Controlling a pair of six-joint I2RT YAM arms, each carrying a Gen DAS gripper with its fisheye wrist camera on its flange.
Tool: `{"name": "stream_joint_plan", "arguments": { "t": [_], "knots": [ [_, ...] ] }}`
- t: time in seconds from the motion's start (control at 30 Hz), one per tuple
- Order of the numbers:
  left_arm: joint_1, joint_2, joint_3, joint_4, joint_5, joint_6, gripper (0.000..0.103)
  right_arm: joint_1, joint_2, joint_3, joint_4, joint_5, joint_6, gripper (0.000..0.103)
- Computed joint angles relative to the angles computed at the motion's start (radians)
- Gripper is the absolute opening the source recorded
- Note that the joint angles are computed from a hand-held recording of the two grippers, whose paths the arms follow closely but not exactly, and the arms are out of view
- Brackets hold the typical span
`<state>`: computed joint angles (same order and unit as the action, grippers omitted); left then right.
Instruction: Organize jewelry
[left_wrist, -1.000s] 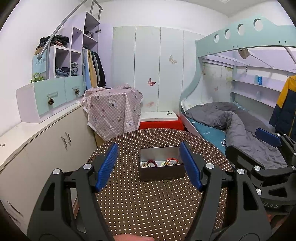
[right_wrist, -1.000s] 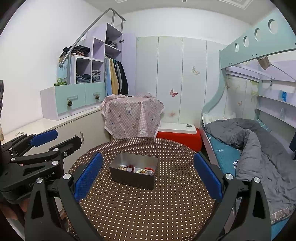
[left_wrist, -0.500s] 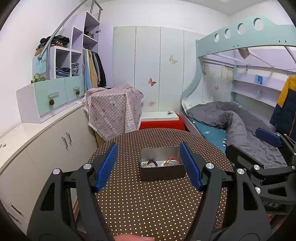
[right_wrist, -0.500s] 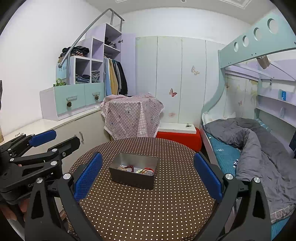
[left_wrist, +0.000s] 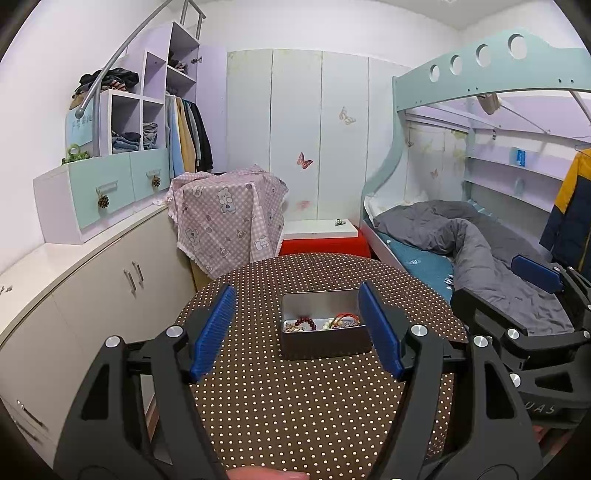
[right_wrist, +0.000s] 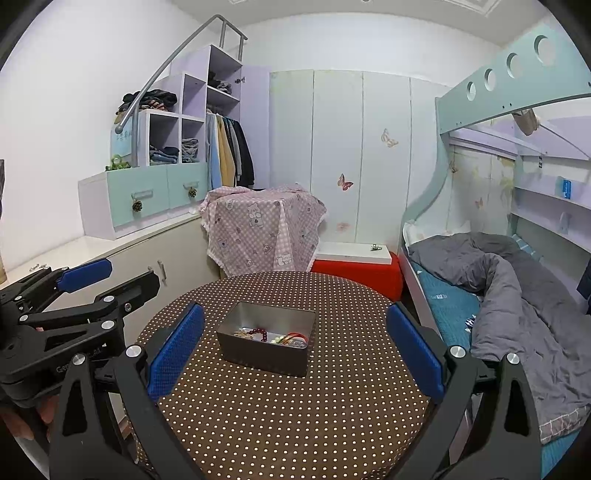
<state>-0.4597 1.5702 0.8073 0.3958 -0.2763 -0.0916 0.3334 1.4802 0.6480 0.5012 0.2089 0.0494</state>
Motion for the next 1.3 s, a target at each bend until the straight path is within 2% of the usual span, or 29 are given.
{"name": "stream_joint_plan", "arguments": {
  "t": [1.3],
  "knots": [
    [0.004,-0.008,0.0,-0.015,0.0,-0.003,0.069,0.021,-0.002,-0.009,0.017,0.032,-0.002,0.095]
  ]
}}
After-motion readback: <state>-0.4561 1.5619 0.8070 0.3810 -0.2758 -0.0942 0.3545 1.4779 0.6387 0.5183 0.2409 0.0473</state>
